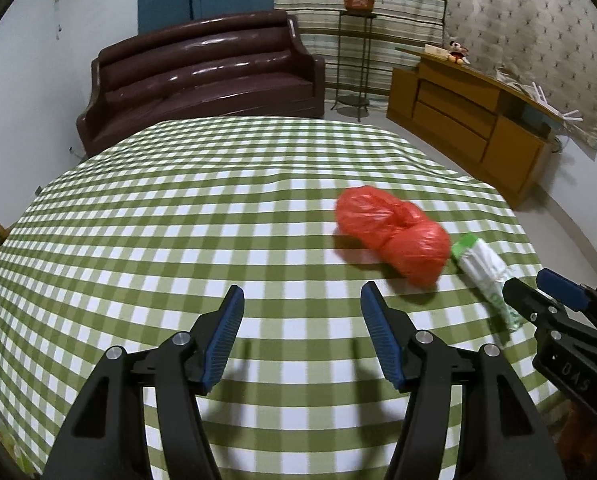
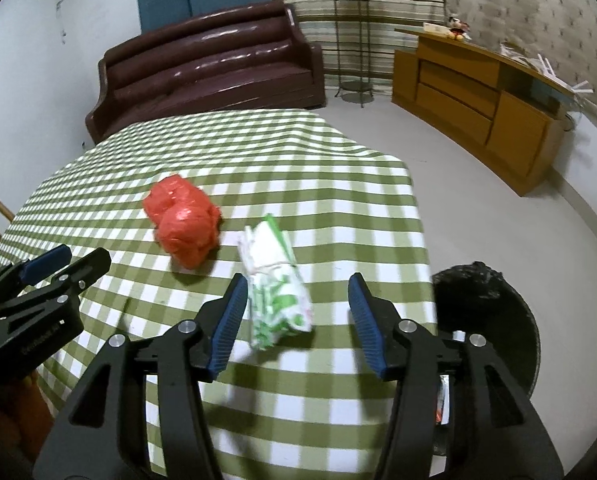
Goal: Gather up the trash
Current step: 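Move both grippers back to the table toward the remaining trash, then grasp the green-patterned white paper bag with the right gripper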
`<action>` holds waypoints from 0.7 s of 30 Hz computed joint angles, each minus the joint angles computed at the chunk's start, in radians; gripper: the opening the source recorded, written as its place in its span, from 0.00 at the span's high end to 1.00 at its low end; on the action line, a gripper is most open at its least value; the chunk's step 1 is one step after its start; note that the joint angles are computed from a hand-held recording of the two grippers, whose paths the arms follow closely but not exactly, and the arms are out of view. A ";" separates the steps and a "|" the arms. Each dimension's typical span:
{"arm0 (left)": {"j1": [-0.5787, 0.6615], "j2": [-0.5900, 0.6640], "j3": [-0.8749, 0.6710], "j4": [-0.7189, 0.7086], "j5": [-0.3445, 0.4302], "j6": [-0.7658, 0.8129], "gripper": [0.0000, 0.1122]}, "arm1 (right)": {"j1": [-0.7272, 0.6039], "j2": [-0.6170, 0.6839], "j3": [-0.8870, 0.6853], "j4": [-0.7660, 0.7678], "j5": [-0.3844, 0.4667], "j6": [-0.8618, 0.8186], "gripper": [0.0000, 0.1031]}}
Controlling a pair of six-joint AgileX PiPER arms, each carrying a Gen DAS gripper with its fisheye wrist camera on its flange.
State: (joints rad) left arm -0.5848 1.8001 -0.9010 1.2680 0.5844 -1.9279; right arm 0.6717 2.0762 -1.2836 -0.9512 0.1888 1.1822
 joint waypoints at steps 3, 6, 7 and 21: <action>0.012 -0.006 0.012 0.002 -0.006 -0.007 0.47 | 0.018 0.029 -0.045 0.113 0.032 -0.117 0.49; 0.015 -0.009 0.018 0.004 -0.012 -0.010 0.47 | 0.023 0.059 -0.092 0.235 0.066 -0.249 0.50; 0.014 -0.008 0.015 -0.001 -0.012 -0.004 0.46 | 0.023 0.066 -0.106 0.281 0.075 -0.296 0.50; 0.019 0.026 -0.074 -0.048 -0.033 0.082 0.42 | -0.002 0.093 -0.167 0.367 0.093 -0.384 0.69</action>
